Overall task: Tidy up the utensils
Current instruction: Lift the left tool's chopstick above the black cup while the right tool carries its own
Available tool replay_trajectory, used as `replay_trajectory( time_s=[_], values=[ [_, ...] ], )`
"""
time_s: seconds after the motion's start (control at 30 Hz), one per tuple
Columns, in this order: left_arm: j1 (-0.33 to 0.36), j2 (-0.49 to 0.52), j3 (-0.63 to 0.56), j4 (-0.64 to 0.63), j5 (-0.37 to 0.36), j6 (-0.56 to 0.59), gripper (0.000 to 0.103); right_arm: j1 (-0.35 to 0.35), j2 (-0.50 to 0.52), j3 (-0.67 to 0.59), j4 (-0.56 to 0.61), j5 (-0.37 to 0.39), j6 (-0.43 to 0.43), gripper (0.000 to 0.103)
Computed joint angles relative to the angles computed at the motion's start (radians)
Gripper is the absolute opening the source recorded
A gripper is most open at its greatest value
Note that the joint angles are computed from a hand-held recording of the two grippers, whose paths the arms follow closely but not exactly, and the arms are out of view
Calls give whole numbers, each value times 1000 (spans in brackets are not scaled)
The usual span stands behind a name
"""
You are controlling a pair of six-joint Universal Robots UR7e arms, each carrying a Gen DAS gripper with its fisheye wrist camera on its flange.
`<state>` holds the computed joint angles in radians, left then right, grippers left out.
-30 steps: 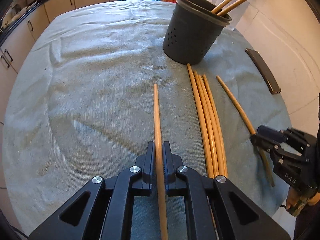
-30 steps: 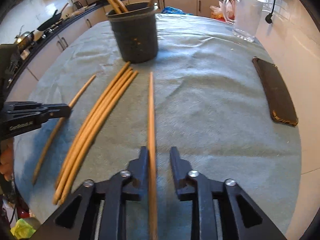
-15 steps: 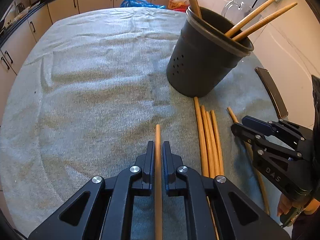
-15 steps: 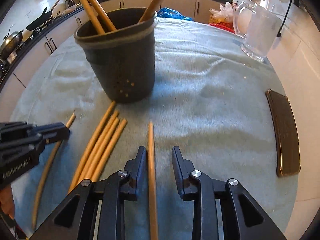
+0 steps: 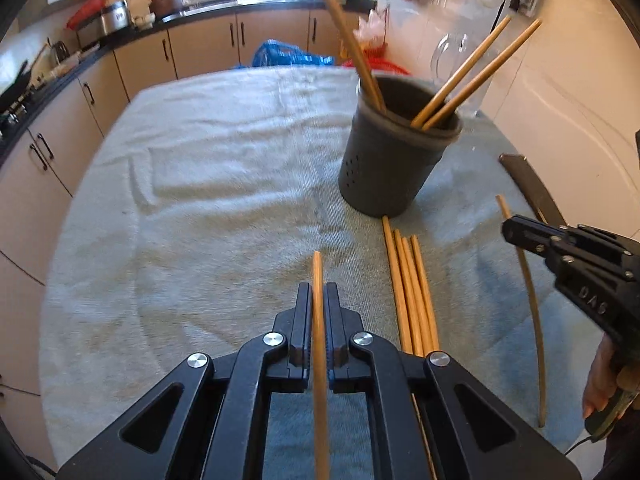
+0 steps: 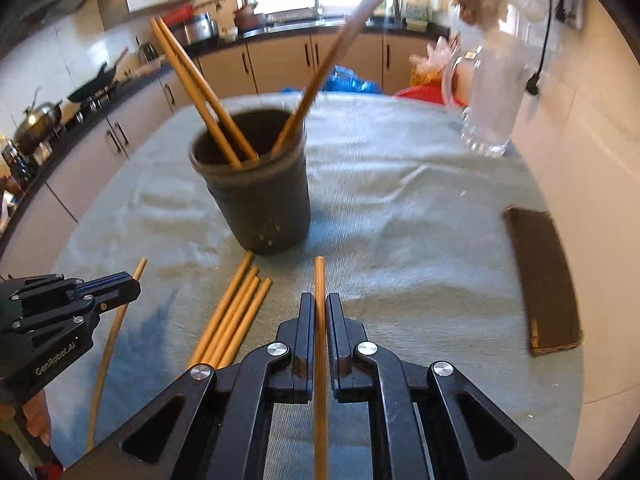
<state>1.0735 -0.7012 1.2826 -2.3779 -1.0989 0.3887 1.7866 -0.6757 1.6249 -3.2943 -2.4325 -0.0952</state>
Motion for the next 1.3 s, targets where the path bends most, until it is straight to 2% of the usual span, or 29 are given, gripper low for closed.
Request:
replay_trajectory(
  time_s=[0.37,0.7,1.0,1.3],
  values=[
    [-44,-140,163,-178,-20,44,5,102,-49,107,-253,-43,-77,6],
    [-93,-243,300,-306,-25,99,5,170,-58,164,-435,-68,-159,6],
    [-120,-289,357,-364,-45,123,5,201,-56,179,-510,-84,-200,6],
    [-127,-301,351,-366,-77,106,5,216,-55,165,-535,-84,-238,6]
  ],
)
